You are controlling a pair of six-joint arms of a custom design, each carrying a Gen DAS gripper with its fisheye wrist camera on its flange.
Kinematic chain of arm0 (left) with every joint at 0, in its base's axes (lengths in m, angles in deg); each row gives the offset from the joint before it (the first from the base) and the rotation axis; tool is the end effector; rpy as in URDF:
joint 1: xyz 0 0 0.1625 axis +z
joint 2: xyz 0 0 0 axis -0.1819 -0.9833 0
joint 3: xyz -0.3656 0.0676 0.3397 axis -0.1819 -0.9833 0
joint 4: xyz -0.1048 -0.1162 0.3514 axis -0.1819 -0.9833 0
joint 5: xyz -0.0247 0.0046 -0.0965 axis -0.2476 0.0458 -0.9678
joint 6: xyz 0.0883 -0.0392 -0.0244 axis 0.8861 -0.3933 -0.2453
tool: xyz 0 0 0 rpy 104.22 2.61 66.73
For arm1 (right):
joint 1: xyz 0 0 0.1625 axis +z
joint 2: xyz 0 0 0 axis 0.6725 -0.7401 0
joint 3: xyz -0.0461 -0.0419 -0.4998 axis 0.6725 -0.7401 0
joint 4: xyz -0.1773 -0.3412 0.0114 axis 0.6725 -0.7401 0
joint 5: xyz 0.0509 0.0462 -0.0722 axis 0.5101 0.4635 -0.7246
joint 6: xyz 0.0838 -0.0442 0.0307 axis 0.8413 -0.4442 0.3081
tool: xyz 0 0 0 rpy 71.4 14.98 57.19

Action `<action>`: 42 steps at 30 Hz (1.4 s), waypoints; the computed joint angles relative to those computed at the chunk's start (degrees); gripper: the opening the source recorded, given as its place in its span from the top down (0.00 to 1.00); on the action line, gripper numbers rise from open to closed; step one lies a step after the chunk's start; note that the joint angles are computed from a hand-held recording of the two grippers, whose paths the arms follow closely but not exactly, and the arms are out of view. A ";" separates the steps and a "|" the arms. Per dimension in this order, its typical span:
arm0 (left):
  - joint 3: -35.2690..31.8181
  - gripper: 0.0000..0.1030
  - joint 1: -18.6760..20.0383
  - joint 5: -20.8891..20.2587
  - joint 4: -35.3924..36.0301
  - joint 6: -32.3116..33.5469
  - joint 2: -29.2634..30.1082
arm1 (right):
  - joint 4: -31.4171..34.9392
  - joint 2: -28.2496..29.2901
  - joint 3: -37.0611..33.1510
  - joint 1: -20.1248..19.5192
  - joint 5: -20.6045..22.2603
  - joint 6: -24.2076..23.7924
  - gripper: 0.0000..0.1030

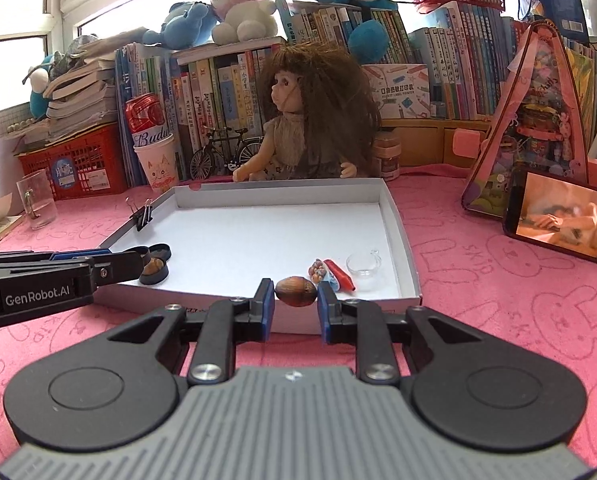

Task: Organize rigid objects
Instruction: 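Lower and open the left tool to drop the lid in the tray while the right tool releases the walnut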

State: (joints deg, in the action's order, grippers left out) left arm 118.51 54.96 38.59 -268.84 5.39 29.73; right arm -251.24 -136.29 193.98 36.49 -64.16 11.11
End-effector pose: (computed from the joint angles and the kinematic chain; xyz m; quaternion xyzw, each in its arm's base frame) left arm -0.3661 -0.6559 -0.0417 0.2110 0.8211 -0.4613 0.2616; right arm 0.0049 -0.6524 0.3046 0.2488 -0.8296 0.4382 0.2406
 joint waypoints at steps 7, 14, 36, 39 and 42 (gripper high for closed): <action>-5.49 0.73 2.19 -0.88 8.00 -3.96 0.96 | 6.60 1.87 -5.84 0.76 -2.47 3.01 0.73; -8.84 0.73 3.35 -0.26 12.67 -5.31 2.10 | 9.14 3.88 -9.03 1.45 -5.43 2.64 0.73; -12.14 0.45 3.46 0.35 13.20 -3.66 3.48 | 11.96 4.04 -11.18 1.65 -5.79 4.75 0.50; -10.31 0.42 2.94 0.27 12.30 -3.54 2.63 | 10.83 3.18 -9.87 1.58 -4.88 4.36 0.43; -7.82 0.37 2.25 0.22 9.71 -1.93 1.86 | 10.23 2.25 -8.54 1.46 -4.08 4.08 0.38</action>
State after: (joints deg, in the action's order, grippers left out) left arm 110.69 57.21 38.82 -259.12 3.46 31.59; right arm -241.01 -134.04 185.43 37.96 -68.25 15.19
